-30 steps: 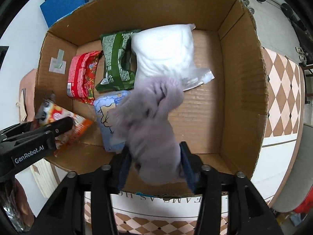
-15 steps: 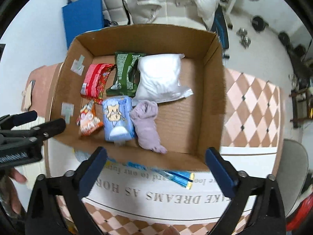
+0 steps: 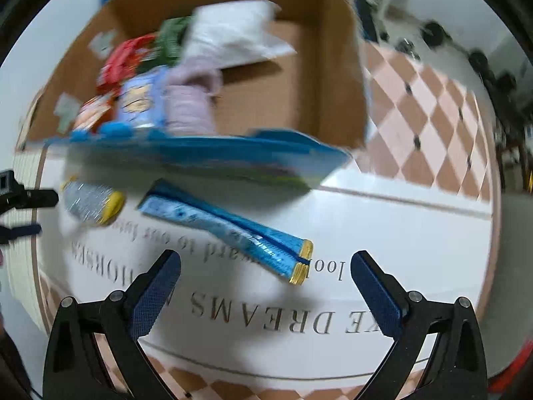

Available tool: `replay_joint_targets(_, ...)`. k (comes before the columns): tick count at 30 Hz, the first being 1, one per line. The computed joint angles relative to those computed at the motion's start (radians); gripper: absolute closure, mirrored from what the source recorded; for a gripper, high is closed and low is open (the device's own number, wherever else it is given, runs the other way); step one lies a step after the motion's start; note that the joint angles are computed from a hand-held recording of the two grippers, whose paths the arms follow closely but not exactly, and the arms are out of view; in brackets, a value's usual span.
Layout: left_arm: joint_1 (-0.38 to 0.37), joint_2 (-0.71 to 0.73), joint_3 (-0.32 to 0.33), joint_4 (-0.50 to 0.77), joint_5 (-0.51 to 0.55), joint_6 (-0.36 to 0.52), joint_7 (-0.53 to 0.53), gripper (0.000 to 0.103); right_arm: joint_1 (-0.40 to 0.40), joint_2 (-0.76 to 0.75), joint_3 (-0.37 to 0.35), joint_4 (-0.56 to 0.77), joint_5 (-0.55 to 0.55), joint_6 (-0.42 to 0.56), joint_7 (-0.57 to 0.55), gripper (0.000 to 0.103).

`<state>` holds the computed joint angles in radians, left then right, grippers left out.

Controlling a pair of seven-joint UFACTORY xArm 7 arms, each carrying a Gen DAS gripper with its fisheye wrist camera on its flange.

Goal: Organize soft objects
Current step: 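Grasp the silver-yellow sponge with the left tool while the right tool grasps the blue tube packet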

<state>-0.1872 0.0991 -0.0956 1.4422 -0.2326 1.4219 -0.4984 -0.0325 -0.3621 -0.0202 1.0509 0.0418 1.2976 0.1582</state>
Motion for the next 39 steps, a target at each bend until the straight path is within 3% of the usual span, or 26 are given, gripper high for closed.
replay_joint_targets(6,-0.026,0.037,-0.013,-0.031,0.035,-0.028,-0.034,0.004,-0.023,0.0,-0.02,-0.053,0.017,-0.054,0.031,0.0)
replay_joint_targets(14,-0.03,-0.082,-0.011,-0.132,0.183,0.065,0.175,0.004,0.023,0.018,-0.028,-0.057,0.062,-0.069,-0.21,0.0)
replay_joint_targets(20,-0.029,-0.21,-0.014,-0.238,0.236,0.092,0.286,0.005,0.048,0.071,0.023,-0.06,0.005,-0.124,-0.262,0.0)
replay_joint_targets(23,-0.013,-0.254,0.0,-0.263,0.17,0.089,0.272,0.005,0.061,0.102,0.034,-0.051,0.003,-0.092,-0.255,0.011)
replay_joint_targets(30,0.026,-0.255,0.026,-0.299,0.067,0.047,0.215,0.005,0.092,0.032,0.069,-0.107,-0.005,-0.004,-0.159,0.062)
replay_joint_targets(35,0.039,-0.222,0.025,-0.34,0.082,0.003,0.198,0.005,0.113,-0.031,0.045,-0.149,0.146,0.091,-0.067,0.066)
replay_joint_targets(39,0.02,-0.231,-0.001,-0.36,0.172,-0.016,0.225,0.023,0.114,-0.05,0.071,-0.149,0.101,0.075,-0.003,0.064)
